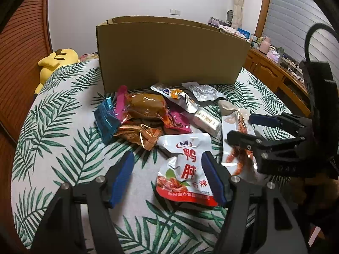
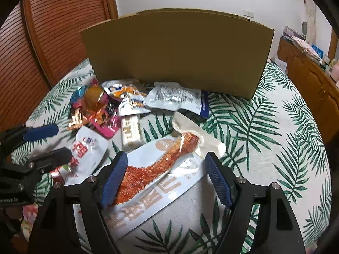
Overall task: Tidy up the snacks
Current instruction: 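Grasp the white-red duck gizzard pouch with the left tool while the right grasps the chicken-leg pack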
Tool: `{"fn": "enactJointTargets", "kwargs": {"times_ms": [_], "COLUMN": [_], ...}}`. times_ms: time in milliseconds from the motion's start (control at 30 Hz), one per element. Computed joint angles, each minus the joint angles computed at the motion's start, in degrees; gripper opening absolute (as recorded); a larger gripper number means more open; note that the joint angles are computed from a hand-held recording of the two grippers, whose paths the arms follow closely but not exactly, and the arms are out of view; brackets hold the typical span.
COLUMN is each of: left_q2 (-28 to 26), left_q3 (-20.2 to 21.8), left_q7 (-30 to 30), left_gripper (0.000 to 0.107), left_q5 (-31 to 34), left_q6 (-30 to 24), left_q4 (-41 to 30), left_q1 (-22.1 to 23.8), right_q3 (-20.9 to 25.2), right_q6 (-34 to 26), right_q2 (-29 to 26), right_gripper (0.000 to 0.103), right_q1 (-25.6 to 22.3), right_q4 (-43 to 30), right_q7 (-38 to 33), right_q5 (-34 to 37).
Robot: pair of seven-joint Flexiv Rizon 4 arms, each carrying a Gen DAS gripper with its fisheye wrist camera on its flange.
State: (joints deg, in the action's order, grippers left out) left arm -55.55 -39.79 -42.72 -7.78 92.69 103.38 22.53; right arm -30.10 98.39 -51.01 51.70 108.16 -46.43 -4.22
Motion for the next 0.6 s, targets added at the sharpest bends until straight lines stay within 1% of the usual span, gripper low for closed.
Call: {"fn": "enactJointTargets", "kwargs": {"times_ms": [33, 67, 100, 200, 400, 500, 567, 600], "left_q2": [0.00, 0.03, 0.00, -0.02, 0.21, -0.02, -0.17, -0.15], "left_q3": [-0.02, -0.03, -0.14, -0.09, 1.41, 1.47, 1.32, 1.42], "left_q7": [0.04, 0.05, 0.07, 0.12, -0.17, -0.43, -0.59, -0.68], "left_gripper": [0.067, 0.067, 0.067, 0.067, 0.066, 0.066, 0.066, 0.066], "left_q5": [0.08, 0.19, 0.32, 0.68, 0.98, 0.95, 0.82, 0.76], "left_q6": [0.08, 0.29, 0.45, 0.43, 0.79, 0.90, 0.68, 0.61], "left_q4": [0.06, 0.18, 0.27, 0.26, -0.10, -0.38, -0.49, -0.51], "left_q1": [-0.03, -0.06, -0.03, -0.27, -2.33, -2.61, -2.43, -2.47], "right_q3": [-0.26, 0.75, 1.60, 5.80, 5.14, 3.83, 4.23, 4.49], "right_q6": [-1.27, -2.06, -0.90, 0.00, 1.00, 1.18, 2.26, 2.21], "right_q2": [0.48, 1.08, 1.31, 2.91, 2.67, 1.59, 1.40, 1.34], "right_gripper": [0.083, 0.083, 0.083, 0.083, 0.085, 0.081, 0.070, 0.067], "right_q1": [0.34, -0.47, -1.22, -4.80, -3.80, -2.48, -2.61, -2.76], "right_q4": [0.50, 0.74, 1.18, 1.99, 2.69, 2.10, 2.06, 1.77], "right_q7": [-0.73, -1.40, -1.60, -2.13, -3.20, -4.35, -5.49, -5.89], "right_q5": [-0.78, -1.67, -1.84, -1.78, -0.89, -1.25, -1.22, -1.05]}}
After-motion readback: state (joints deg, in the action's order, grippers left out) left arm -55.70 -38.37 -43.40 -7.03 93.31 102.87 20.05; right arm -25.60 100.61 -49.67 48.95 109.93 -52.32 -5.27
